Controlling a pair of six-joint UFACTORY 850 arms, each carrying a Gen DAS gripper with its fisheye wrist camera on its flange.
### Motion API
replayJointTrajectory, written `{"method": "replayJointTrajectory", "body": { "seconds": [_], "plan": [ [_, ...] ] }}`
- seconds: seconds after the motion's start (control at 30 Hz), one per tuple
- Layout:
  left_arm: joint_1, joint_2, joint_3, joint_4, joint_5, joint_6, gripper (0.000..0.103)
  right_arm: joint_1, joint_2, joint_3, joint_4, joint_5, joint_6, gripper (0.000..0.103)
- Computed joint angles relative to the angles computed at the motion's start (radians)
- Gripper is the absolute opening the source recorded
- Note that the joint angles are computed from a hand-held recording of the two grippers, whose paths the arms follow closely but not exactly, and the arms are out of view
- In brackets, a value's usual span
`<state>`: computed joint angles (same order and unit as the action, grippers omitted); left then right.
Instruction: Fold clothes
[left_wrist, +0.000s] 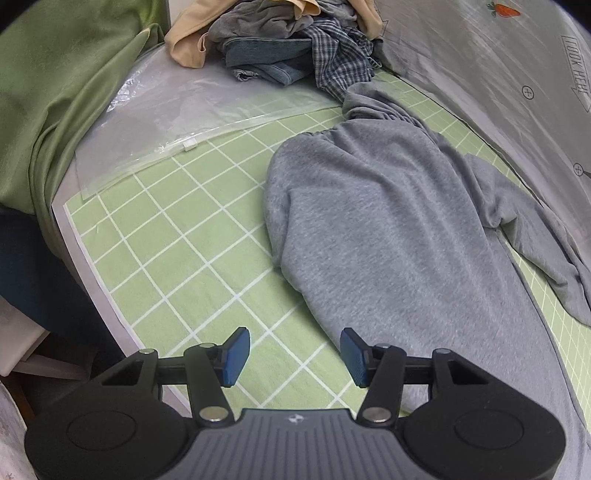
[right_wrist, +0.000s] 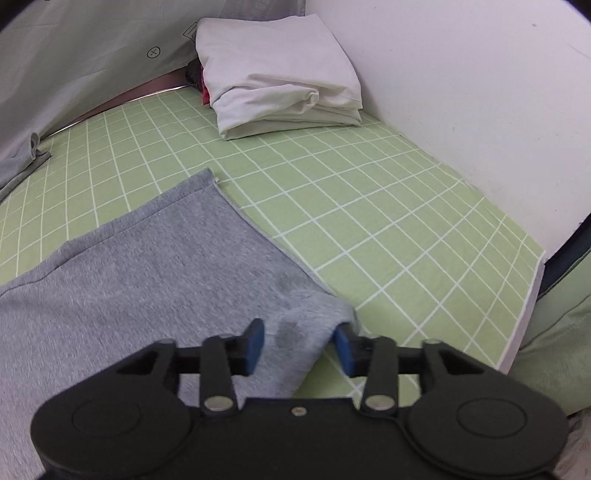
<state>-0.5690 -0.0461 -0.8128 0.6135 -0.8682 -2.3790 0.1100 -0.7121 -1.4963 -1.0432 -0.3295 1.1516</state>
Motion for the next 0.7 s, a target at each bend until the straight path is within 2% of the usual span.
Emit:
{"method": "replayJointTrajectory", "body": {
  "seconds": [0.03, 0.1, 0.17, 0.3, 0.57, 0.7],
  "plan": [
    [0.013, 0.012, 0.014, 0.003, 0.009, 0.006, 0.058, 0.012, 0.009, 0.012, -0.028, -0.011, 0.044, 0.054],
    [0.042, 0.035, 0.045, 0.010, 0.031, 0.019, 0.061, 0.035, 0.024, 0.028, -0.037, -0.037, 0.095, 0.066],
    [0.080, 0.063, 0.081, 0.016, 0.066, 0.032, 0.061, 0.068, 0.046, 0.052, -0.079, -0.069, 0.181, 0.072],
    [0.165, 0.109, 0.144, 0.042, 0.136, 0.062, 0.061, 0.133, 0.084, 0.095, -0.120, -0.117, 0.277, 0.078],
    [0.346, 0.135, 0.217, 0.102, 0.304, 0.207, 0.061, 0.256, 0.109, 0.125, -0.076, -0.192, 0.254, 0.080],
    [0.402, 0.129, 0.226, 0.142, 0.370, 0.247, 0.056, 0.304, 0.113, 0.128, -0.056, -0.217, 0.255, 0.080]
  ]
}}
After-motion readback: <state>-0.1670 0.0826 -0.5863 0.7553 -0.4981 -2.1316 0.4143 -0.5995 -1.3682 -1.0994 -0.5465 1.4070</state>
